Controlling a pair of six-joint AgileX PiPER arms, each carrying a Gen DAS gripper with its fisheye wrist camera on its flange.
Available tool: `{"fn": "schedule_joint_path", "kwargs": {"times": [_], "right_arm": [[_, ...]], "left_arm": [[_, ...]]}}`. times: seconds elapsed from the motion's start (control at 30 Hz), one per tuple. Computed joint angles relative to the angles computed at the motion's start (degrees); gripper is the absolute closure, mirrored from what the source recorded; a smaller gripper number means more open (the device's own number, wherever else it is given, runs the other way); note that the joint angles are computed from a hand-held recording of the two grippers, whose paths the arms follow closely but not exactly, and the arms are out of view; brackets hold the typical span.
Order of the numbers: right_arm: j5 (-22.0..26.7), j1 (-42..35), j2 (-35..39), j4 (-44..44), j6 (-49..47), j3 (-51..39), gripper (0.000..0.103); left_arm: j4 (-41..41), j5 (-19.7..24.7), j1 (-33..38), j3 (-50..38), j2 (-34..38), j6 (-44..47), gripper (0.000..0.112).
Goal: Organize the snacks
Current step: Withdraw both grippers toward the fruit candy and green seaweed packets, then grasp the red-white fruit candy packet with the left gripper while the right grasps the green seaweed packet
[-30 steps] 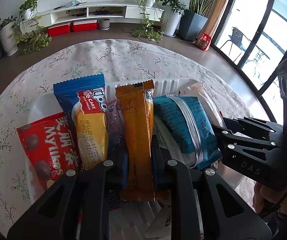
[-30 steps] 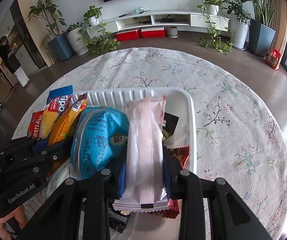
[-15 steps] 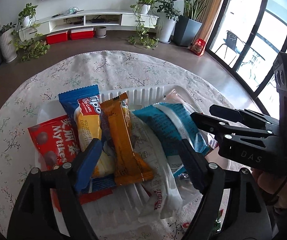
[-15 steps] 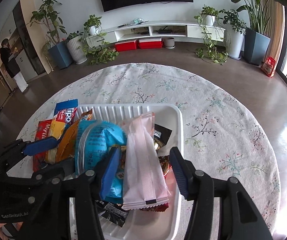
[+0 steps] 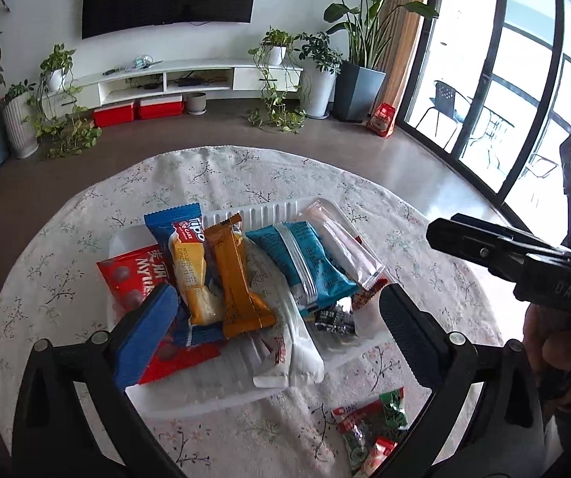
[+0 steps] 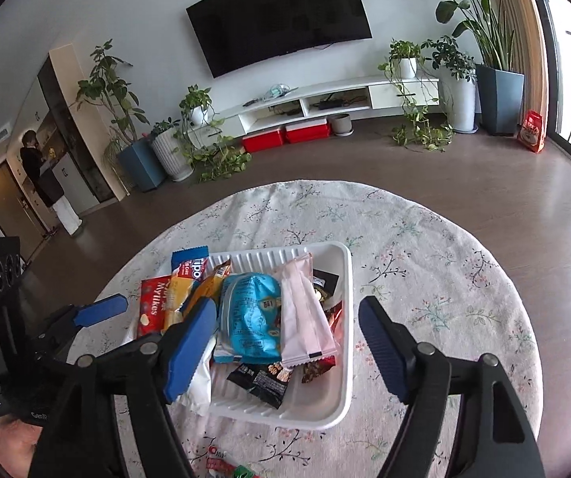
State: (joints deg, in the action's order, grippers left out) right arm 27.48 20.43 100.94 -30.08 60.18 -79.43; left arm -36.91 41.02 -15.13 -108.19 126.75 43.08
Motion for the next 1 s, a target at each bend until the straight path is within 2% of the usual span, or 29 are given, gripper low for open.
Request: {"fn": "schedule_joint_path", "kwargs": {"times": [0.1,0.2,0.3,0.37,0.4,0.57,0.63,0.67,0.77,1.0], "right_arm": [[-1.49,2.03,-4.49,-4.75,6.43,6.08,0.018],[-3.12,3.83,-8.19,-8.78,12.56,12.29,0.018],[-4.84,5.93,-11.24,-12.05,20.05,18.77,0.017],[-5.48,7.46,-12.87,-14.79,25.53,22.69,0.017],[-5.81,8.35,-13.67,-15.78,28.18,24.66,0.017],[-5.56,12.59,-16.31,-20.23,38.93,31.55,0.017],[-5.01,14.47,-16.76,-22.09,42.68,33.19,0.017],[-4.78,15.0,-16.7,-22.21,43.19,33.58,0.017],[-5.2,15.46,-16.56,-21.18,42.97,34.54,0.017],[-6.3,16.15,-16.12,-23.72,46.61,35.76,0.017]], "left_arm": [[-2.76,-5.53,-0.11,13.89,-8.0,8.48,0.009],[-7.44,-8.14,0.18,25.92,-14.21,17.81,0.009],[-10.01,-6.18,0.82,34.44,-18.32,22.87,0.009],[-13.73,-6.76,0.7,39.86,-20.47,29.55,0.009],[-12.77,-6.96,0.11,41.45,-21.01,30.16,0.009],[-6.51,-7.77,-4.1,43.92,-19.61,30.26,0.01],[-3.85,-9.58,-5.84,44.43,-19.09,28.5,0.021],[-2.99,-9.56,-6.23,44.26,-18.78,27.75,0.03],[0.91,-8.29,-6.8,41.54,-16.72,24.16,0.044],[4.79,-7.74,-7.03,38.77,-14.15,20.53,0.044]]}}
